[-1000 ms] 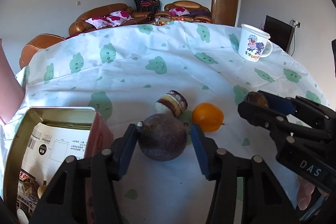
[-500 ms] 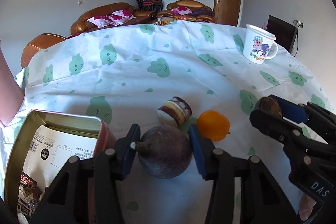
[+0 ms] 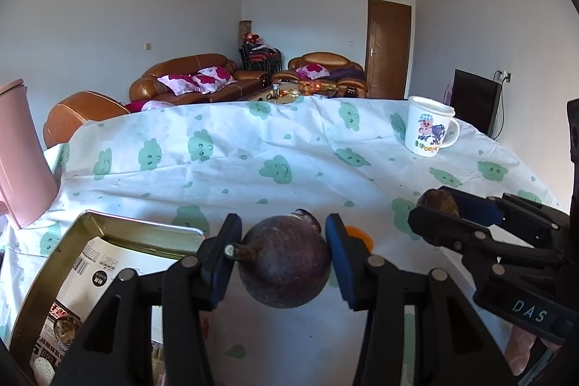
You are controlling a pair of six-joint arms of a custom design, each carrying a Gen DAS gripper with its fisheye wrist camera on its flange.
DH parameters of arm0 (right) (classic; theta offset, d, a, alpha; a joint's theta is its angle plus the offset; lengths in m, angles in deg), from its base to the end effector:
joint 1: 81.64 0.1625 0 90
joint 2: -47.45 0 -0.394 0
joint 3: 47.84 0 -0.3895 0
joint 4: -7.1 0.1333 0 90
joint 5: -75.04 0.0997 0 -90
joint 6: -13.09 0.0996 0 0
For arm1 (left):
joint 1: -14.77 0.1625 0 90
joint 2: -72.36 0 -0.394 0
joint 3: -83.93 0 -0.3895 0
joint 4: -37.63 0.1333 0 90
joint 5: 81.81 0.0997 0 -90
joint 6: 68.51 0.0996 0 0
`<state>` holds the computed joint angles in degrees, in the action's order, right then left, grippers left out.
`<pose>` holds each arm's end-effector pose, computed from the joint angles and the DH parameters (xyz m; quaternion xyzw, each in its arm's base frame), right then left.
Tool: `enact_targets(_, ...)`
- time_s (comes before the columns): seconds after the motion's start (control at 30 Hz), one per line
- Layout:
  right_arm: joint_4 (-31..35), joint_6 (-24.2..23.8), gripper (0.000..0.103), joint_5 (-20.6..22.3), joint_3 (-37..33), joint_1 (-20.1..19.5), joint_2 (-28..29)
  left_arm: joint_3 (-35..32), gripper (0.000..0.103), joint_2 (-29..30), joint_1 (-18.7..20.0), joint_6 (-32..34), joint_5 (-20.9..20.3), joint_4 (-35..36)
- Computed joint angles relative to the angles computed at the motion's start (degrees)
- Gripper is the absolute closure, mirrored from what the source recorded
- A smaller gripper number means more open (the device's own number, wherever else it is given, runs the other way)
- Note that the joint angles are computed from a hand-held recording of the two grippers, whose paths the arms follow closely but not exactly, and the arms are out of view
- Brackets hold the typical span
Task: Organize fruits
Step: 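Carry the purple fruit and brown fruit with both tools over the tin box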
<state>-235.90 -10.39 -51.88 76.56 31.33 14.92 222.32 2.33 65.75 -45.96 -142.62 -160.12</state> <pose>0.2383 -0.3740 0.0339 0.1741 -0.8141 0.4811 0.2748 -0.1171 -0.4334 0.1668 0.3934 0.8262 -0.3568 0.1881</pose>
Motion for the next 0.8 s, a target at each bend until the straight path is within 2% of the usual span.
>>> enact_targets(0.8,-9.01,-5.55,0.063,2.89,0.5,0.86,2.18,3.95,0.053,-0.71,-1.19,2.83,-1.0,-9.87)
